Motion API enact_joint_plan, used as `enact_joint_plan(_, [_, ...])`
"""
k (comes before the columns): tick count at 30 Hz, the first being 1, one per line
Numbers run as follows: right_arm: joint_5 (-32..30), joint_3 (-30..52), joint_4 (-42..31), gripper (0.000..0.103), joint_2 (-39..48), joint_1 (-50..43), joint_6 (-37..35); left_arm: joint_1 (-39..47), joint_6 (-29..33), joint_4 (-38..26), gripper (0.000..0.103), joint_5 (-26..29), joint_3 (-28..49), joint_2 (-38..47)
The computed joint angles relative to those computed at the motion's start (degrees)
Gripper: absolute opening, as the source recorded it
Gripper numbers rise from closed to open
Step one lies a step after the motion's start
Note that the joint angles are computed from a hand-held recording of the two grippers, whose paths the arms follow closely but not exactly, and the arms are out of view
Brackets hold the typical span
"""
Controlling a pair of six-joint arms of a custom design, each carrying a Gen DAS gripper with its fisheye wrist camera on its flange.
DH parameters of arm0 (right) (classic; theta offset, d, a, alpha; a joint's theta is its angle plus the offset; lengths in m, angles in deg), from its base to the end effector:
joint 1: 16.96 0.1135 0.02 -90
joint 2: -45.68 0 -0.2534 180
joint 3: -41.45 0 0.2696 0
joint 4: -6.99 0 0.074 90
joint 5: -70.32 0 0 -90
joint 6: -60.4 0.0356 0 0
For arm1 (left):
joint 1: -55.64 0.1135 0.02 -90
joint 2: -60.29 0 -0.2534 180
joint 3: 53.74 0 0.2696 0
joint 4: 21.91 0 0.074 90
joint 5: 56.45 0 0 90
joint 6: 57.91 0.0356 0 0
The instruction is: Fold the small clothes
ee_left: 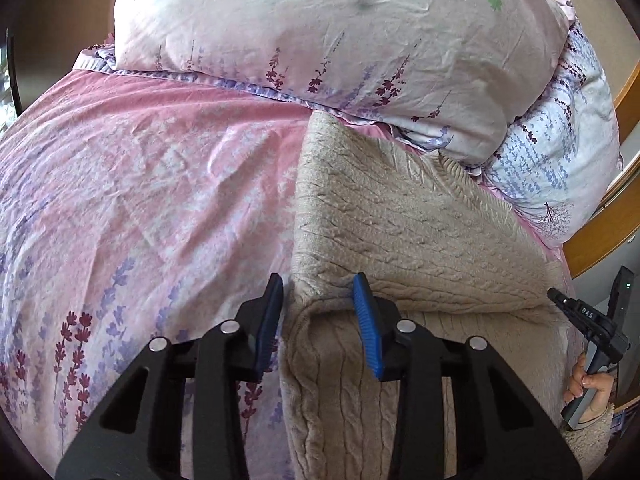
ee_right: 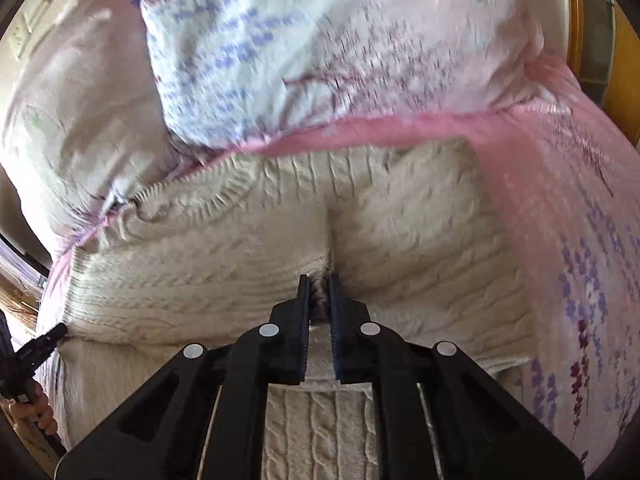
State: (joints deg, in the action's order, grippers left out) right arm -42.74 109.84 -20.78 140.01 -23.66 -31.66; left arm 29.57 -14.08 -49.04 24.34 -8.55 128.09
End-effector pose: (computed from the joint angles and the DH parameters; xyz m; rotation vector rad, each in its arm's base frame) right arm 0.3440 -0.0264 0.1622 -0.0644 2.4534 0.4368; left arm 0.2214 -0.1020 0.1612 -0.5004 2.4076 -0.3712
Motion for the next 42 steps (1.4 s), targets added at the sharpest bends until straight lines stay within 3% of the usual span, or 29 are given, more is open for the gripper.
enact_joint_plan(1, [-0.20, -1.59, 2.17, 0.012, -1.16, -0.44, 0.03, -0.38, -0.17, -0.59, 0.037, 0.08, -0.17, -0.74])
enact_joint_plan(3, [-2.14, -1.64, -0.95, 0.017, -3.16, -2.39, -0.15, -0.83, -0.40, -1.46, 0.040, 1.54, -0.89, -2.85])
enact_joint_plan(5, [-8.43, -2.56, -4.79, 0.028, -5.88, -6.96, -2.13, -2.37, -0.88, -3.16, 0.047, 1.99, -2.22, -6.99])
enact_joint_plan(6, [-11.56, -3.51, -6.37, 0.042, -7.47, -9.83, -3.86, -3.48, -1.14, -4.18, 0.049, 1.80, -2.89, -9.54])
enact_joint_plan(7, [-14.23, -4.70, -7.92, 0.049, -9.15, -13.08, -6.09, -4.97, -1.54, -5.38, 0.052, 1.27, -3.74, -12.70])
enact_joint_plan(11, [-20.48, -7.11, -16.81, 0.049, -11.21, -26.16, -18.60, -12.41, -6.08, -11.60, 0.053, -1.75, -10.23, -28.28])
enact_joint_plan(15, [-24.40, -4.49, -29.80, 0.049, -4.32, -37.52, -33.36, -23.75, -15.35, -19.78, 0.053, -7.67, -13.59, -38.16])
enact_joint_plan(20, [-26.78, -3.32, -41.82, 0.047, 3.31, -45.92, -48.76, -38.78, -28.45, -25.26, 0.052, -16.18, -15.95, -44.89])
enact_joint_plan(23, [-27.26, -3.32, -49.59, 0.045, 6.23, -49.40, -59.15, -48.14, -35.53, -25.10, 0.051, -21.30, -16.67, -45.10])
enact_joint_plan(29, [-23.20, -4.80, -62.87, 0.037, 12.50, -53.56, -78.33, -63.04, -46.18, -19.19, 0.039, -28.55, -17.23, -38.59])
enact_joint_plan(33, [-20.62, -7.15, -64.62, 0.030, 12.25, -54.48, -83.76, -67.20, -49.49, -14.37, 0.027, -29.90, -18.32, -35.93])
enact_joint_plan(38, [-19.99, -9.47, -63.52, 0.020, 9.73, -55.09, -85.83, -66.47, -49.44, -13.50, 0.015, -27.82, -17.82, -34.32])
enact_joint_plan(39, [-20.30, -9.82, -63.56, 0.012, 8.94, -55.42, -86.59, -66.38, -49.32, -13.28, 0.010, -27.07, -17.63, -33.54])
enact_joint_plan(42, [-22.14, -10.95, -64.18, 0.008, 6.24, -56.47, -89.27, -66.23, -48.42, -14.18, 0.007, -27.11, -15.59, -30.16])
